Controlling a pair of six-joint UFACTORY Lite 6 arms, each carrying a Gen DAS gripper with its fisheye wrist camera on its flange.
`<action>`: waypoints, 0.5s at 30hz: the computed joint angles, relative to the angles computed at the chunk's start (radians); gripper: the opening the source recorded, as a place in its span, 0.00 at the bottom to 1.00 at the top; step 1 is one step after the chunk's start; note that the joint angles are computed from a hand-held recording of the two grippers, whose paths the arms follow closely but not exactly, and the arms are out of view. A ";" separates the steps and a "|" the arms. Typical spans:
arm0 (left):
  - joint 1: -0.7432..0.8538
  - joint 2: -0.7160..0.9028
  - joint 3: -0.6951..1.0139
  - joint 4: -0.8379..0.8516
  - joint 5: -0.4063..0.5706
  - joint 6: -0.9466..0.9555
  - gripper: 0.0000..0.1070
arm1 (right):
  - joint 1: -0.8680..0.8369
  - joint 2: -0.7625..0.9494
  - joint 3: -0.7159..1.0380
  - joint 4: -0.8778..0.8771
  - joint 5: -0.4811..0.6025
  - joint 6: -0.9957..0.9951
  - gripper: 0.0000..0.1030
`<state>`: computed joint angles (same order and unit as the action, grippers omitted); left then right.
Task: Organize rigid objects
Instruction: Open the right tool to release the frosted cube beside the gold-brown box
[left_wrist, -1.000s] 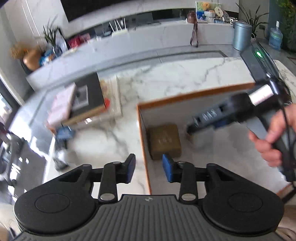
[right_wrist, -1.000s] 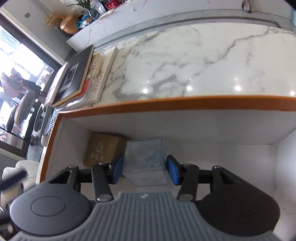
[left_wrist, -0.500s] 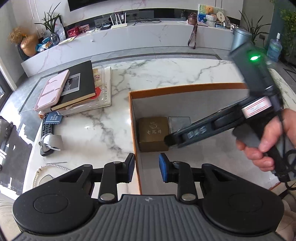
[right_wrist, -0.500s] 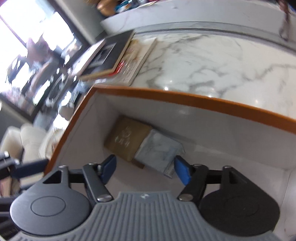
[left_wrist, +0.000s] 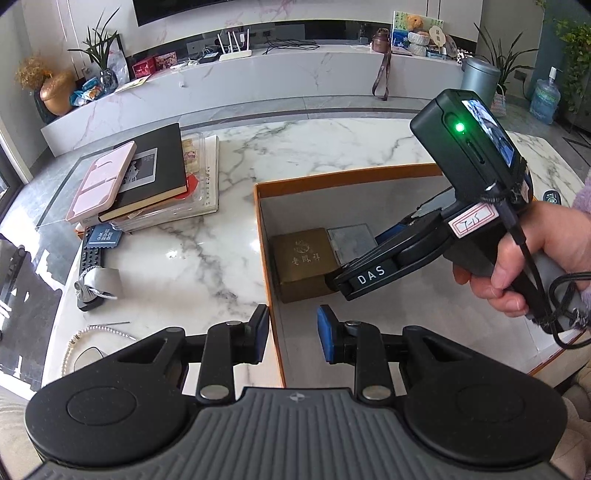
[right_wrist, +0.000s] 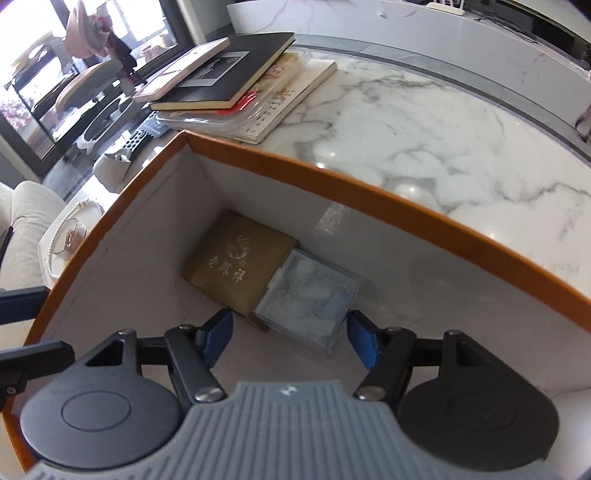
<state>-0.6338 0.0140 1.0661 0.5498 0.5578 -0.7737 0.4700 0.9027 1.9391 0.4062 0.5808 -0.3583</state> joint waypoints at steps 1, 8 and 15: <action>0.001 -0.001 -0.001 0.001 -0.002 -0.001 0.30 | 0.000 0.003 0.009 0.002 0.006 -0.003 0.67; 0.004 -0.014 -0.014 0.006 -0.012 -0.008 0.30 | -0.018 -0.095 -0.113 0.080 -0.010 -0.102 0.65; -0.025 -0.022 0.007 0.068 0.039 -0.063 0.30 | -0.019 -0.108 -0.137 0.015 -0.041 -0.077 0.32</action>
<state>-0.6585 -0.0077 1.0727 0.6174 0.5964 -0.8363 0.4507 0.7949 1.8018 0.4210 0.5398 -0.4355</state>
